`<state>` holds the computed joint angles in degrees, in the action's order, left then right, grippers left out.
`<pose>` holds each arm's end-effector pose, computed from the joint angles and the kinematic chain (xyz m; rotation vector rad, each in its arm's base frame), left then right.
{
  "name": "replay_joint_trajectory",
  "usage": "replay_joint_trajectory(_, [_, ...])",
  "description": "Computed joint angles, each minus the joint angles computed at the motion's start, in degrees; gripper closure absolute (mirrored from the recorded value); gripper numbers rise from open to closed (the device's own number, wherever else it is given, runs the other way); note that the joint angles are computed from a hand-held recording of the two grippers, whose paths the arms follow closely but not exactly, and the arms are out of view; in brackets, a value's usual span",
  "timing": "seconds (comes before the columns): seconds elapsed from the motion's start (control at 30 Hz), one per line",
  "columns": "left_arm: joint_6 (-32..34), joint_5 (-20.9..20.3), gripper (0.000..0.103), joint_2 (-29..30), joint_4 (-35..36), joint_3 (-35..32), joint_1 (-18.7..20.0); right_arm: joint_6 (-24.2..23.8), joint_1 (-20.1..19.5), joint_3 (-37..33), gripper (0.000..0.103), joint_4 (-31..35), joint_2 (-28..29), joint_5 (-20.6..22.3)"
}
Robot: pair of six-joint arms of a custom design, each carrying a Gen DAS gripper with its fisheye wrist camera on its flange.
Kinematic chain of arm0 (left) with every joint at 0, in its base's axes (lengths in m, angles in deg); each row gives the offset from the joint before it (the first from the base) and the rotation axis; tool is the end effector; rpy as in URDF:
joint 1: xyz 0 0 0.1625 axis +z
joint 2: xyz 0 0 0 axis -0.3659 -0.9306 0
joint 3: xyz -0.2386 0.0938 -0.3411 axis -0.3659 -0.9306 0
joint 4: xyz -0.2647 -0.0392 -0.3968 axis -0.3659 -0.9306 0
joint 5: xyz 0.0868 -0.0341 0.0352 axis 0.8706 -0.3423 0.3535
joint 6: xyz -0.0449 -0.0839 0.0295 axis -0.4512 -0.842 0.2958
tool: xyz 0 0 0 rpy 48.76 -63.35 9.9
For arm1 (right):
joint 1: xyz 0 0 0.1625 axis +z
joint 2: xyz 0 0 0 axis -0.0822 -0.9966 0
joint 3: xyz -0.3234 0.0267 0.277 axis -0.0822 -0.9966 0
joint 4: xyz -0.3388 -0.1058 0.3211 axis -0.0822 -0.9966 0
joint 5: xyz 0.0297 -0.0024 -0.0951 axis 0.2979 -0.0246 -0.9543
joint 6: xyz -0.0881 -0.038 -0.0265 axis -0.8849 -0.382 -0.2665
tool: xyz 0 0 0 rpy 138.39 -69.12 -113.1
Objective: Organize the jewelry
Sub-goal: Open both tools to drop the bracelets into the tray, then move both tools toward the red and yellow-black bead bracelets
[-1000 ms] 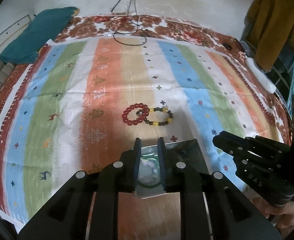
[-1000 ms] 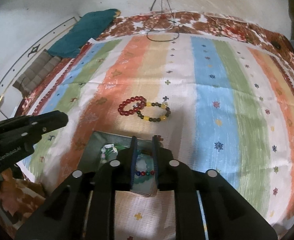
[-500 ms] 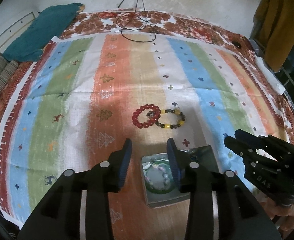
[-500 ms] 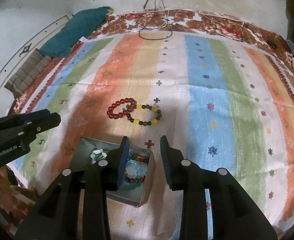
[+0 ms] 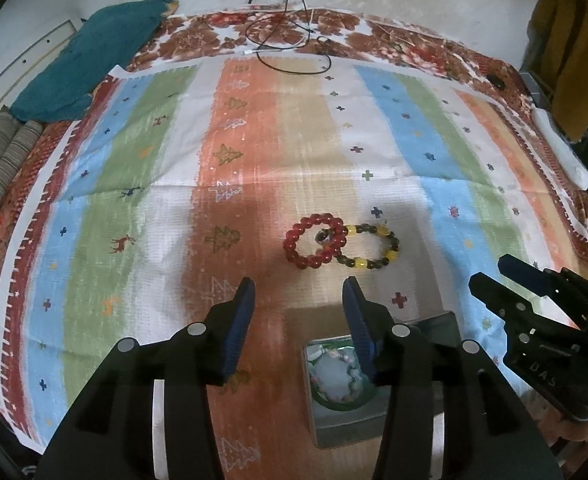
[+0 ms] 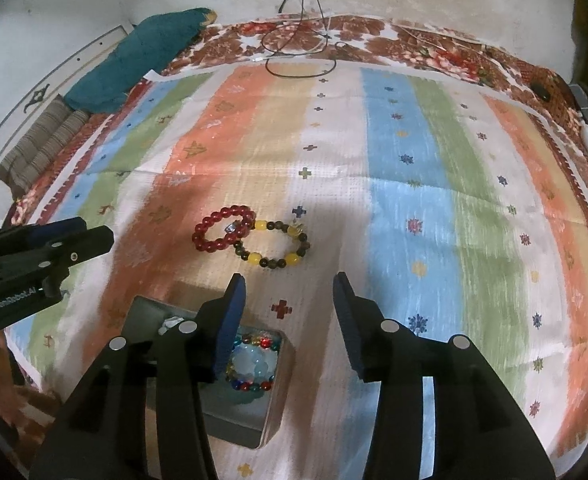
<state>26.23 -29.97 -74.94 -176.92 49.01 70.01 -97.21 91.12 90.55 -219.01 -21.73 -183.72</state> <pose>-0.4335 -0.7921 -0.0046 0.5252 2.4215 -0.4944 0.0353 -0.7521 0.3541 0.2797 -2.3378 0.6966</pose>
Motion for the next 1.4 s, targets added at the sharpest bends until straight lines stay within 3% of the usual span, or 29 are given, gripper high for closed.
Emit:
replay_joint_trajectory(0.43, [-1.0, 1.86, 0.056, 5.77, 6.87, -9.71, 1.42, 0.18, -0.87, -5.28, 0.057, 1.65, 4.12, -2.07])
replay_joint_trajectory(0.6, [-2.07, -0.57, 0.056, 7.06, 7.94, -12.61, 2.25, -0.21, -0.88, -6.5, 0.057, 2.38, 5.23, -2.38])
replay_joint_trajectory(1.4, [-1.71, 2.25, 0.056, 17.3, 19.17, -29.49, 3.9, 0.36, -1.68, -13.5, 0.057, 7.08, 10.27, -3.13])
